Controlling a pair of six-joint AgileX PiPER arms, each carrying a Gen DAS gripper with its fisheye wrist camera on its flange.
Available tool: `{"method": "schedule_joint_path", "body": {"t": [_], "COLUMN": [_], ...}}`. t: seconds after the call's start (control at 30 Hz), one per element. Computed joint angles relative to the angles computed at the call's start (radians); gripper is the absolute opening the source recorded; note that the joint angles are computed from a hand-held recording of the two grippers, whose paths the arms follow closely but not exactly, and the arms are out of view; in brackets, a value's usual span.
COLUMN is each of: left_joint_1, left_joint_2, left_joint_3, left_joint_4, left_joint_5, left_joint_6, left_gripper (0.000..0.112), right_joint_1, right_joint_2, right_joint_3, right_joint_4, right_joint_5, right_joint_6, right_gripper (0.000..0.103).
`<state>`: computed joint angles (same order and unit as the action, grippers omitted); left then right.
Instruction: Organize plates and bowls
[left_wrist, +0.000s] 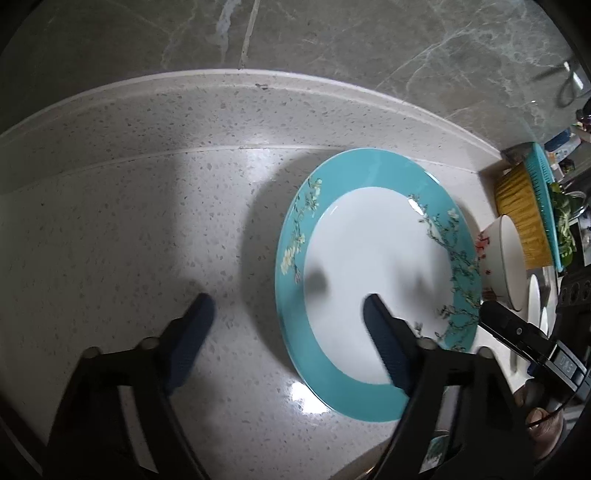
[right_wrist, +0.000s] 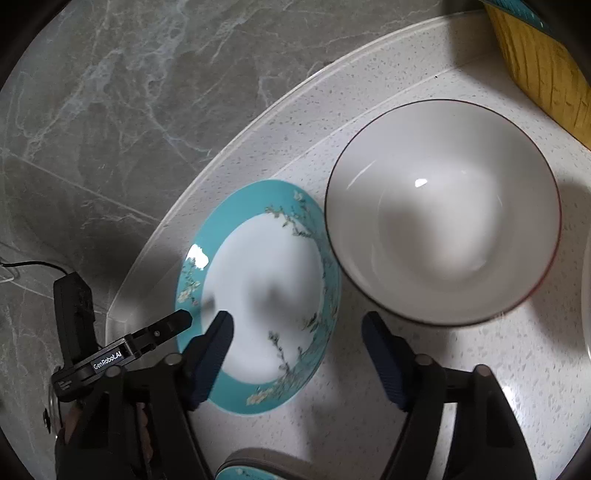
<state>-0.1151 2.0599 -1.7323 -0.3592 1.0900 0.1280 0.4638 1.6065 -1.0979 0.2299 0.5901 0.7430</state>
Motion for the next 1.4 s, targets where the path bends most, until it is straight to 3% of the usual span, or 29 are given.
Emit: {"method": "schedule_joint_path", "body": {"t": [0.1,0.2,0.27,0.3,0.53,0.67,1.4], "left_joint_1": [-0.016,-0.028,-0.029,-0.034,-0.064,-0.055,-0.088], "left_joint_2": [0.022,0.025,0.028,0.034,0.041,0.036,-0.167], "left_joint_3": [-0.014,-0.018,-0.023,-0.031,-0.044,-0.028,0.21], "left_joint_4": [0.013,0.02,0.016,0.018,0.05,0.035,0.064], "left_joint_5": [-0.003,-0.016,-0.011,-0.006,-0.015,-0.032,-0.147], "left_joint_6": [-0.005,0.002,0.009,0.009,0.004,0.019,-0.003], "left_gripper": [0.073,0.06,0.03,0.028,0.022,0.017,0.016], "right_joint_1": [0.001,0.005,0.007,0.01,0.021,0.017,0.083], "right_joint_2": [0.018,0.033,0.045,0.052,0.082,0.081,0.017], "right_joint_3": [-0.009,-0.017,-0.025,-0.029,-0.055,-0.06,-0.072], "right_joint_4": [-0.012,-0.017,-0.026,-0.032,-0.077,-0.123,-0.237], "right_joint_5": [-0.002,-0.002,0.002,0.004,0.025,0.06,0.133], "right_joint_6": [0.006,0.003,0.006,0.011,0.042,0.075,0.12], "right_gripper": [0.068,0.062,0.057,0.053,0.033,0.012,0.013]}}
